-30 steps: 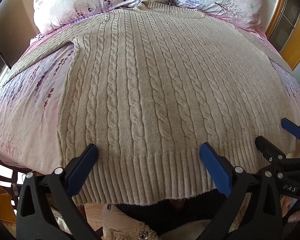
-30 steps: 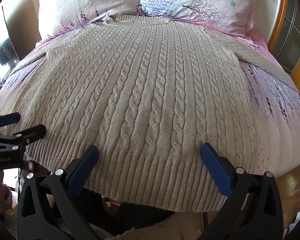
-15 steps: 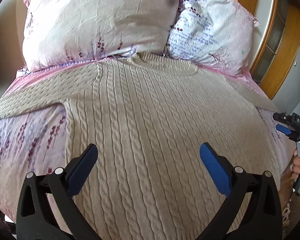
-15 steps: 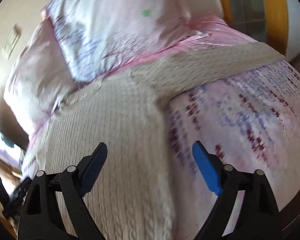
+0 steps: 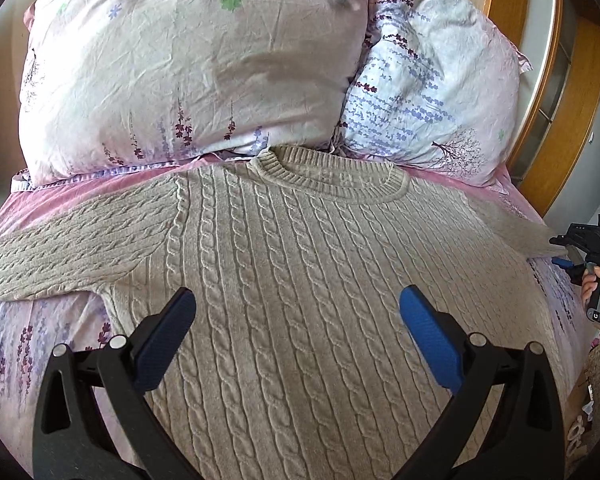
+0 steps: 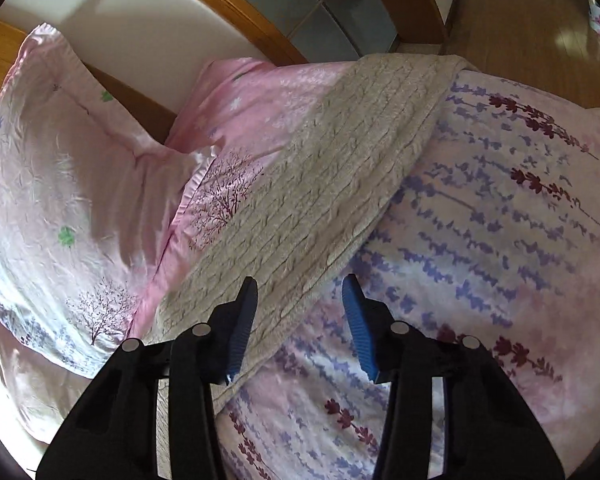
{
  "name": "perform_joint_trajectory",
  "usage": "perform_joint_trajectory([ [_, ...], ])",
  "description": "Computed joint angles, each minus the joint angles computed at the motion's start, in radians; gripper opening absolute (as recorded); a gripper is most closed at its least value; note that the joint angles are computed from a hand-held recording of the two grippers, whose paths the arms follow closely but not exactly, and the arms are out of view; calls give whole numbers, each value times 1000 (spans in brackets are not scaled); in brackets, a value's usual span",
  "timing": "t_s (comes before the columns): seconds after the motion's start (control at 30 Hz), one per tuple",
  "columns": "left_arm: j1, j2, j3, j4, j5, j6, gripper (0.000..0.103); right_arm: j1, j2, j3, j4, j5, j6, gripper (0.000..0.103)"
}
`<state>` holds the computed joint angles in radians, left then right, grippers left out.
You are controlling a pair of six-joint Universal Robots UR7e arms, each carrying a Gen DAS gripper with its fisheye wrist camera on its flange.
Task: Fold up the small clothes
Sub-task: 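Move the right gripper to the sweater sleeve and grasp its cuff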
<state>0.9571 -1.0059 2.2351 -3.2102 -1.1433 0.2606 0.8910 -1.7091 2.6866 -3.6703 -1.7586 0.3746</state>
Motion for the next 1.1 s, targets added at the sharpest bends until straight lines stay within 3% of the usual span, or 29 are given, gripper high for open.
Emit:
perform_joint_trajectory([
  [0.1,11,7,-15,19,-15,-15,101,0,15,-13,-12,-20,29,40],
  [0.33,31,9,-35,41,-31,-27,101,-77,6,7,-94,34,64,31],
  [0.43,38,11,-42,48,-32,-33,101,-44,34,-18,-96,-40,48,22],
  [0.5,42,11,-48,58,-32,-44,101,-44,47,-24,-107,-50,45,11],
  [0.57,51,6,-51,67,-44,-49,101,-42,60,-26,-138,-49,21,9],
  [0.67,62,-2,-56,81,-64,-56,101,44,112,-45,-223,-144,-60,8],
  [0.77,75,-12,-64,105,-95,-72,101,147,159,-64,-322,-188,-157,8],
  [0.93,80,-17,-61,97,-111,-85,101,339,246,-113,-388,-174,-316,8],
  [1.1,65,-20,-30,29,-103,-45,101,476,376,-162,-325,-86,-416,8],
])
